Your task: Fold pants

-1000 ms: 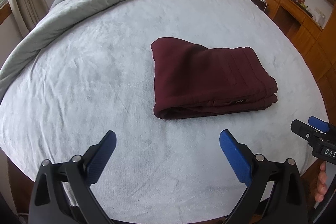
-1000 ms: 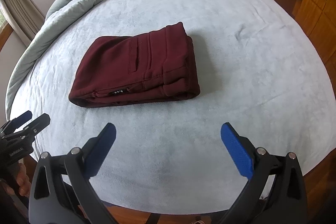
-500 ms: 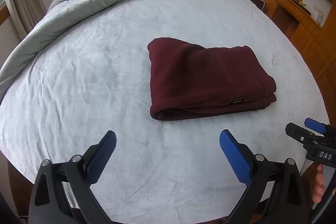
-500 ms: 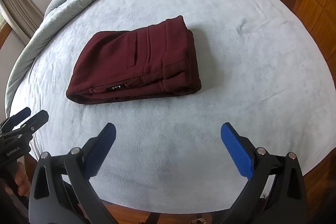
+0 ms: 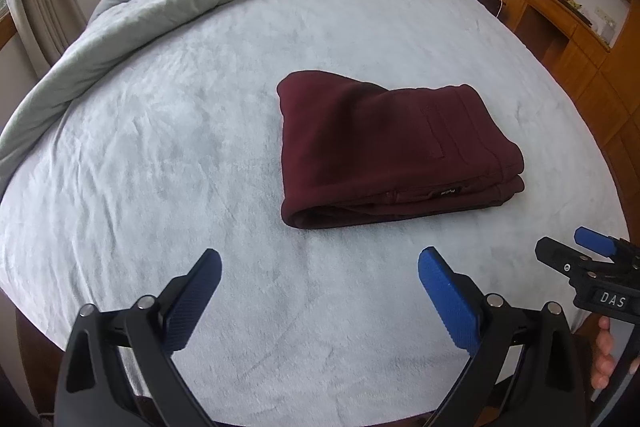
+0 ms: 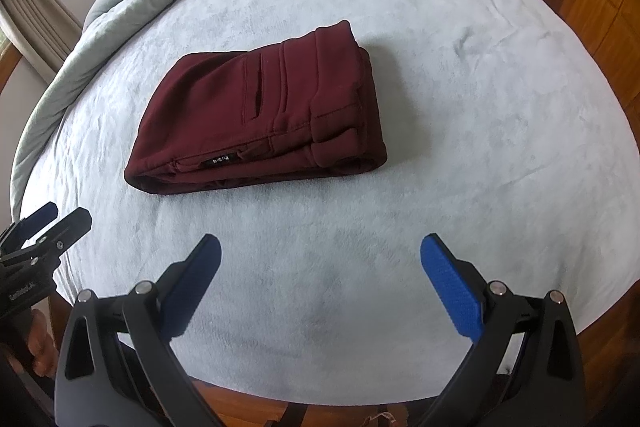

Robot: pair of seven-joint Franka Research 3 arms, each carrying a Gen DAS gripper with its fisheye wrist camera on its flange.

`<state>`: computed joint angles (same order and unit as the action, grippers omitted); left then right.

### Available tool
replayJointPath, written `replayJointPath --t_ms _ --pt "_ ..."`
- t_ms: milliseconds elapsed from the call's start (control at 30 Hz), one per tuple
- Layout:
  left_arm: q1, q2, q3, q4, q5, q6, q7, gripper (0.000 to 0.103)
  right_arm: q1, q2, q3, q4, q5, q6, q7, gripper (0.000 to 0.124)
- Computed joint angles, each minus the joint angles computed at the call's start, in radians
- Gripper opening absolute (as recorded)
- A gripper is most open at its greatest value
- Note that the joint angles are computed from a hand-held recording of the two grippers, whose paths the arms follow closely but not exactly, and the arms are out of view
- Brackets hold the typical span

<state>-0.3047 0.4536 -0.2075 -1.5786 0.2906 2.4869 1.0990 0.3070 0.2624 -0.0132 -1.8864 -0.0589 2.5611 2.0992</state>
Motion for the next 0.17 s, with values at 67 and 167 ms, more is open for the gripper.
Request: replayJointPath --t_ms 67,167 --pt "-0.002 0.0 0.001 0.0 0.0 -0.003 -0.005 0.099 -0.005 0.001 0.002 0.0 0.011 0.002 -0.008 0.1" --pt "0.002 -0.003 -0.003 -0.005 -0.007 0.004 -0.001 0.099 -0.006 0.001 0.001 0.0 0.014 0.003 -0.009 0.1"
